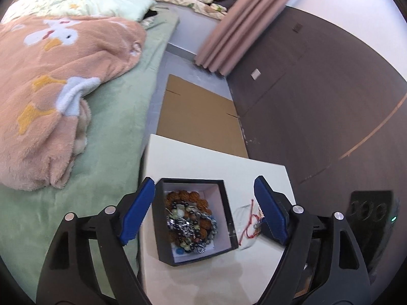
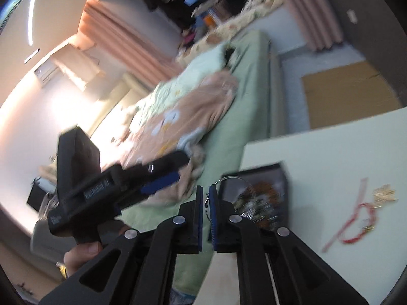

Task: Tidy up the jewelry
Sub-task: 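Carry the bead bracelet and silver ring into the black box and open both grippers, then move the left gripper to the red-string bead bracelet and close on it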

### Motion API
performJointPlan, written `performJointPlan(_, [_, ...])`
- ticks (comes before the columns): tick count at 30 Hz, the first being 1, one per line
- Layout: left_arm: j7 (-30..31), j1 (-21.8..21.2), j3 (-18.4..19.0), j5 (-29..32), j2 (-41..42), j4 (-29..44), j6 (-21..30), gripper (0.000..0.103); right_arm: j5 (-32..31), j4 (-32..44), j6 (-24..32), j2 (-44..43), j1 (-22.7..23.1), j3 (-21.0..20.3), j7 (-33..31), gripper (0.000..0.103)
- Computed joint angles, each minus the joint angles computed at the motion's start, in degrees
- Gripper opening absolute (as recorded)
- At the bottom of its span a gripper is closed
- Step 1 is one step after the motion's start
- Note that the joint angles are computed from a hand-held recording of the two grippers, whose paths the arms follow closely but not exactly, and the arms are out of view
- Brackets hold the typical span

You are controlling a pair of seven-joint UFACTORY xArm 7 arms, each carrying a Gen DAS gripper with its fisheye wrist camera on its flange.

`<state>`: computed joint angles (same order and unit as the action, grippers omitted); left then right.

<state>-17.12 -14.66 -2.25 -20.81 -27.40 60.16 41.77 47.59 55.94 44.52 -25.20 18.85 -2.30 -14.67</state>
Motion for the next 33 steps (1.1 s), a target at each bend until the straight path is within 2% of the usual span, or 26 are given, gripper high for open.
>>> performJointPlan(1, [0.0, -0.1, 0.2, -0.3, 0.0, -0.1, 0.0, 0.08, -1.4, -0.3, -0.6, 0.2, -0.6, 0.9, 1.3, 0.05])
performJointPlan(2, [0.2, -0.3, 0.4, -0.6, 0.0, -0.1, 0.0, 0.08, -3.0, -1.0, -2.0, -0.1, -1.3, 1.8, 2.7, 0.063])
performJointPlan(3, [0.3, -0.2, 0.4, -0.6, 0.0, -0.1, 0.0, 0.08, -3.8, -1.6, -3.0, -0.5, -1.5, 2.1, 3.4, 0.071])
performJointPlan(8, [0.2, -0.2, 0.1, -0.7, 0.0, 0.1, -0.2, 0.08, -5.9, -3.3, -2.0, -3.9, -2.5, -0.4, 5.4, 0.07])
performJointPlan(12, [1.4, -1.8, -0.3, -1.4, 1.4, 1.1, 0.4, 0.08, -11.6, -5.3, -0.4, -7.0, -6.7, -1.2, 11.3, 0.075])
performJointPlan(19, [3.7, -4.6, -2.9, -1.9, 4.2, 3.3, 1.4, 0.08, -20.0, -6.7, 4.7, -9.7, -13.9, -4.3, 20.3, 0.076])
performJointPlan(24, [4.7, -6.5, -5.3, -0.8, 6.5, 5.0, 2.0, 0.079, -21.6, -6.8, 6.3, -10.2, -15.5, -6.1, 21.1, 0.075])
performJointPlan(29, [5.2, -8.1, -6.7, -0.3, 9.5, 6.9, 3.1, 0.055, -23.1, -6.3, 8.5, -10.1, -16.7, -6.4, 21.8, 0.07])
performJointPlan(33, [5.9, -9.3, -7.6, -0.5, 12.2, 8.3, 4.2, 0.042, -24.5, -5.8, 9.7, -10.1, -17.9, -6.6, 21.7, 0.069])
